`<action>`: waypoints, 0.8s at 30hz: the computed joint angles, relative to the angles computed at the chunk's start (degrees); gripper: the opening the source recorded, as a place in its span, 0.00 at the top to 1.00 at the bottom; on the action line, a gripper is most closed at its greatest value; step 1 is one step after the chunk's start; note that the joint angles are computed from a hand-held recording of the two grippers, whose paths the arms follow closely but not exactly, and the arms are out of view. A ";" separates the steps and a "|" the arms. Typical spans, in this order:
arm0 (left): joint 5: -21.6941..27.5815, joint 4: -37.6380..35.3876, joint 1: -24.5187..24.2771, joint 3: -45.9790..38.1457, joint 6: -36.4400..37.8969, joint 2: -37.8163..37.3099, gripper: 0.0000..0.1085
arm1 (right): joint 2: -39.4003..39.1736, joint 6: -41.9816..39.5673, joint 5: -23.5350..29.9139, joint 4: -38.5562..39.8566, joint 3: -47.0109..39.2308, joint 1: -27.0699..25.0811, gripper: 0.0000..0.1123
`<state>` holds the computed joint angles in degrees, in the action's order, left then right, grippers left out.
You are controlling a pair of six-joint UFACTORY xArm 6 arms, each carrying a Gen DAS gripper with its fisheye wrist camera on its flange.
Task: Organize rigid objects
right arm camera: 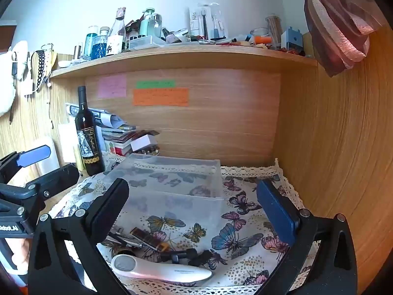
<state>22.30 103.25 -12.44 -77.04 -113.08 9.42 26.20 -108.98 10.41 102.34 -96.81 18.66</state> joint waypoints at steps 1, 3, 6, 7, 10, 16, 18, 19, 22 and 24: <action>-0.24 -0.19 0.09 0.18 0.02 -0.14 0.05 | -0.04 -0.09 0.14 0.33 0.01 -0.05 0.08; -0.83 -0.51 0.35 0.63 0.02 -0.63 0.05 | -0.04 -0.56 0.12 0.94 -0.07 -0.06 0.08; -0.54 -4.66 -0.10 -0.11 4.25 -1.16 0.05 | 0.02 -0.30 0.01 0.80 -0.16 0.01 0.08; -0.21 -5.17 -0.35 -0.21 4.94 -0.99 0.05 | -0.04 -0.28 -0.14 0.84 -0.07 0.19 0.08; -0.51 -3.08 0.05 -0.27 3.74 -0.31 0.05 | -0.16 -0.31 0.14 1.18 0.09 0.05 0.08; 0.54 -1.82 -0.60 -0.33 2.76 -0.07 0.05 | -0.44 -1.56 0.15 2.90 0.21 -0.01 0.08; 0.11 -1.67 -0.42 -0.40 2.46 -0.07 0.05 | -0.42 -1.12 0.15 2.66 0.22 0.02 0.08; -0.07 -1.73 -0.36 -0.50 2.49 -0.03 0.05 | -0.38 -0.57 0.23 2.23 0.18 -0.02 0.08; 0.22 -1.78 -0.45 -0.62 2.68 0.01 0.05 | -0.41 -0.42 0.30 2.20 0.18 -0.04 0.08; 0.29 -1.61 -0.53 -0.59 2.46 -0.01 0.05 | -0.46 -0.56 0.37 2.39 0.16 -0.12 0.08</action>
